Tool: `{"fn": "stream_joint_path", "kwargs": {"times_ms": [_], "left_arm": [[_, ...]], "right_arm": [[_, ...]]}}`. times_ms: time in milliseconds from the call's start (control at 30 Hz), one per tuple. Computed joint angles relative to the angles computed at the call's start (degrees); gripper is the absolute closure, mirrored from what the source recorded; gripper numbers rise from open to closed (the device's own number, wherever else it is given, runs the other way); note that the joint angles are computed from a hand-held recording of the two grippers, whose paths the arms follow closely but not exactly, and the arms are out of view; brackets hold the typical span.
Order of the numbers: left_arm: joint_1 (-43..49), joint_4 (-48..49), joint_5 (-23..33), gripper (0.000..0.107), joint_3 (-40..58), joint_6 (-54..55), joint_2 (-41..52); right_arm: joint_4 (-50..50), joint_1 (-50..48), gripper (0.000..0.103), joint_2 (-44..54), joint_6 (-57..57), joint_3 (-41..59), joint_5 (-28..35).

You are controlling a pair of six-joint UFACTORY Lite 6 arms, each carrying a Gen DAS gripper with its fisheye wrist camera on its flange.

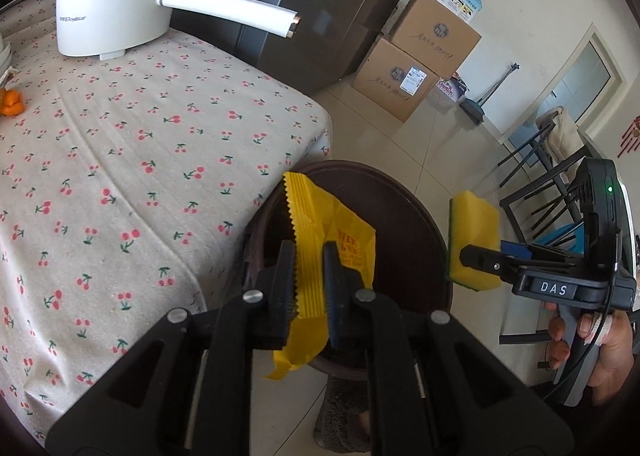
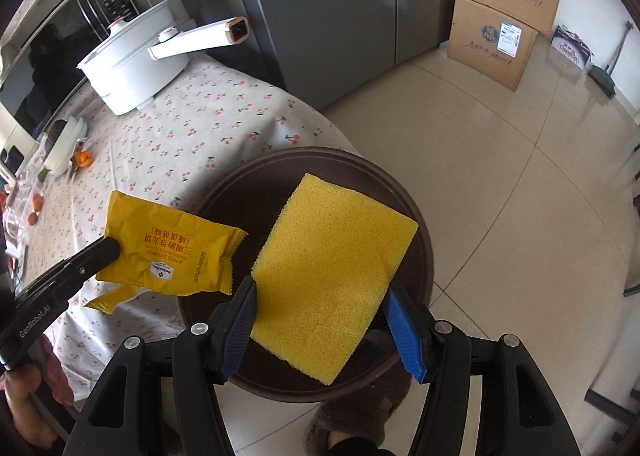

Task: Collect trash
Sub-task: 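Carry the sponge and yellow wrapper over the bin and drop both, then move both tools back over the table toward the orange peel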

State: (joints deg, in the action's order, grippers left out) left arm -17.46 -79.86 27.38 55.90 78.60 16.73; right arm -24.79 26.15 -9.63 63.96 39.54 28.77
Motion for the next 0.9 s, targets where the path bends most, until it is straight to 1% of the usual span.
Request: {"fn": "stream_joint_path", "kwargs": {"times_ms": [33,67,100,133,167,200,233,300,367,500,567,633,667,700,900], "left_arm": [[-0.6,1.3,-0.9,0.088,0.6,-1.1,0.5],[-1.2,3.4,-2.3,0.070,1.1,-3.2,1.0],[-2.0,4.2,-4.9,0.056,0.8,-4.5,0.8],[-2.4,4.8,-7.4,0.032,0.2,-5.7,0.1],[-2.5,3.9,-8.9,0.024,-0.5,-5.3,-0.6],[-2.2,3.9,-9.2,0.024,-0.4,-5.4,-0.7],[-1.9,6.3,-9.0,0.022,-0.1,-7.8,-0.8],[-1.3,7.9,-9.0,0.017,-0.2,-9.3,-1.2],[-0.6,9.3,-9.2,0.009,-0.7,-10.4,-1.9],[0.7,12.7,-8.6,0.007,-0.2,-13.4,-1.8],[1.5,14.6,-8.5,0.006,-0.3,-14.9,-2.2],[2.4,16.7,-8.2,0.005,-0.2,-16.7,-2.5],[3.0,17.4,-7.9,0.005,0.0,-17.1,-2.5],[3.5,18.1,-7.6,0.005,0.2,-17.7,-2.5],[7.9,21.0,-5.6,0.005,-0.3,-18.9,-4.3]], "right_arm": [[0.8,-1.0,0.040,-0.6,-1.2,-0.7,-0.2],[1.5,-1.8,0.040,-0.8,-2.2,-1.2,-0.4],[2.3,-2.5,0.040,-1.3,-3.4,-1.7,-0.6],[2.9,-3.2,0.040,-1.5,-4.4,-2.0,-0.8],[3.4,-3.6,0.040,-1.7,-5.1,-2.1,-0.9],[3.6,-3.7,0.040,-1.6,-5.3,-2.0,-1.0],[3.9,-3.9,0.039,-1.5,-5.7,-1.9,-1.2],[4.0,-3.9,0.039,-1.3,-5.8,-1.5,-1.4],[4.0,-3.7,0.039,-1.2,-5.7,-1.2,-1.5],[3.8,-2.8,0.038,-0.7,-4.9,-0.5,-1.5],[1.1,-1.7,0.036,0.2,-1.4,0.7,-0.6],[-0.5,-0.9,0.029,0.9,1.1,1.9,0.2],[-0.9,-0.7,0.023,1.1,2.0,2.2,0.4],[-1.1,-0.4,0.021,1.2,2.5,2.5,0.4],[0.6,0.9,0.020,4.5,2.3,6.3,0.6]]}}
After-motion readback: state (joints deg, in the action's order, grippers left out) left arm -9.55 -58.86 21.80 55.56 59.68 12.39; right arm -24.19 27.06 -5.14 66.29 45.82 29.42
